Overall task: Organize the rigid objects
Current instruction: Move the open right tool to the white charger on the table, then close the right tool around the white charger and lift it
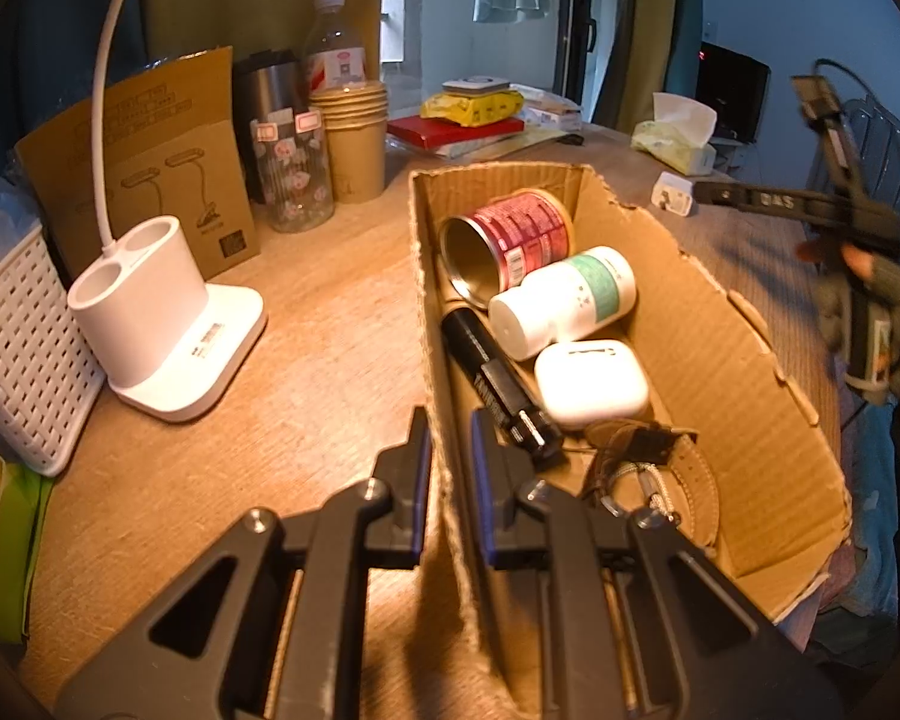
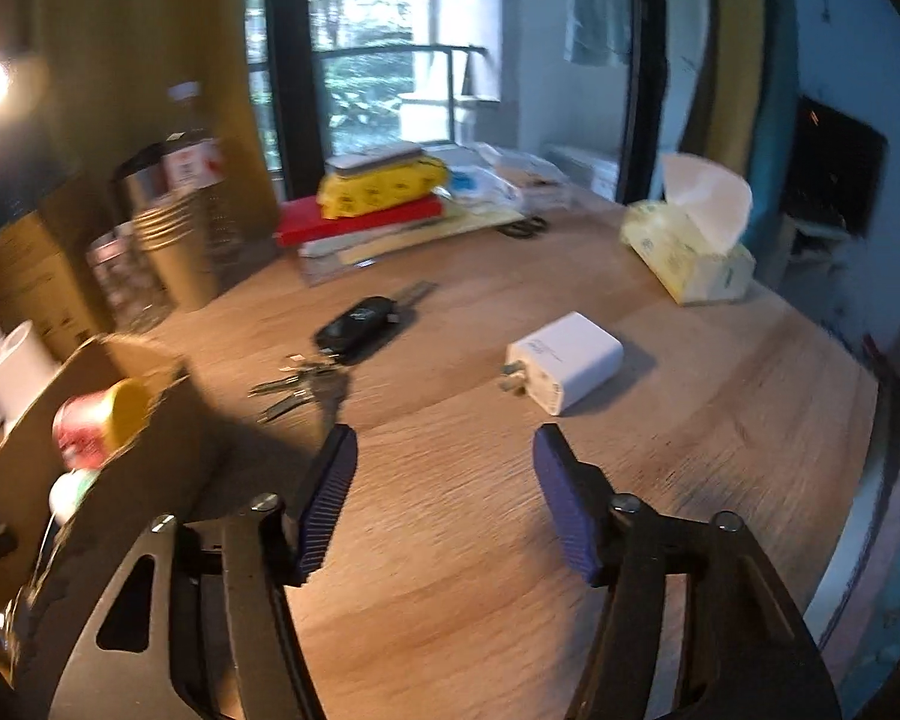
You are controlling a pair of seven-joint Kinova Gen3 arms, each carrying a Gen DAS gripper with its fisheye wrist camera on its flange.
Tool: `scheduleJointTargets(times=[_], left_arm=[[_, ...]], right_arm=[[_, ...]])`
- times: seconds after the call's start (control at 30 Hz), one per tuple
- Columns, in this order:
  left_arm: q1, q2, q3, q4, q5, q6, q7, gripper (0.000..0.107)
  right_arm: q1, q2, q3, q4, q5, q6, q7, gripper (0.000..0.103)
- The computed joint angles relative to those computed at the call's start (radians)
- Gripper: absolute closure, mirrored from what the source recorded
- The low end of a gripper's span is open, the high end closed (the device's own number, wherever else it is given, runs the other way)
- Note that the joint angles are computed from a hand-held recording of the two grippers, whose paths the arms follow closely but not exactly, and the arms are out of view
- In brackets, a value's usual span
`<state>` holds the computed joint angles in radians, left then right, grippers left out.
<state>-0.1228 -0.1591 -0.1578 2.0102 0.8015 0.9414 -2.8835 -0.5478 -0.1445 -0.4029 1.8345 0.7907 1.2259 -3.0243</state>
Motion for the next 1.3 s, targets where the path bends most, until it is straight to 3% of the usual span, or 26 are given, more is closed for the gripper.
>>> scheduleJointTargets(times=[0.4, 0.53, 1.0, 1.1, 1.3], left_arm=[[0.0, 0.002, 0.0, 0.0, 0.002, -0.002, -0.002, 0.093], [0.0, 0.002, 0.0, 0.0, 0.003, -0.003, -0.004, 0.093], [0.0, 0.002, 0.0, -0.001, 0.003, -0.001, -0.006, 0.093], [0.0, 0.002, -0.001, -0.001, 0.003, 0.0, -0.007, 0.093], [0.0, -0.001, 0.0, 0.0, 0.004, -0.002, -0.008, 0.093]], right_arm=[[0.09, 0.085, 0.132, -0.046, -0.016, -0.029, -0.032, 0.034], [0.119, 0.089, 0.186, -0.05, -0.073, -0.098, 0.011, 0.034], [0.127, 0.186, 0.235, -0.13, -0.101, -0.064, 0.099, 0.034], [0.129, 0.181, 0.246, -0.126, -0.118, -0.08, 0.113, 0.043], [0.138, 0.157, 0.244, -0.1, -0.128, -0.131, 0.125, 0.044]])
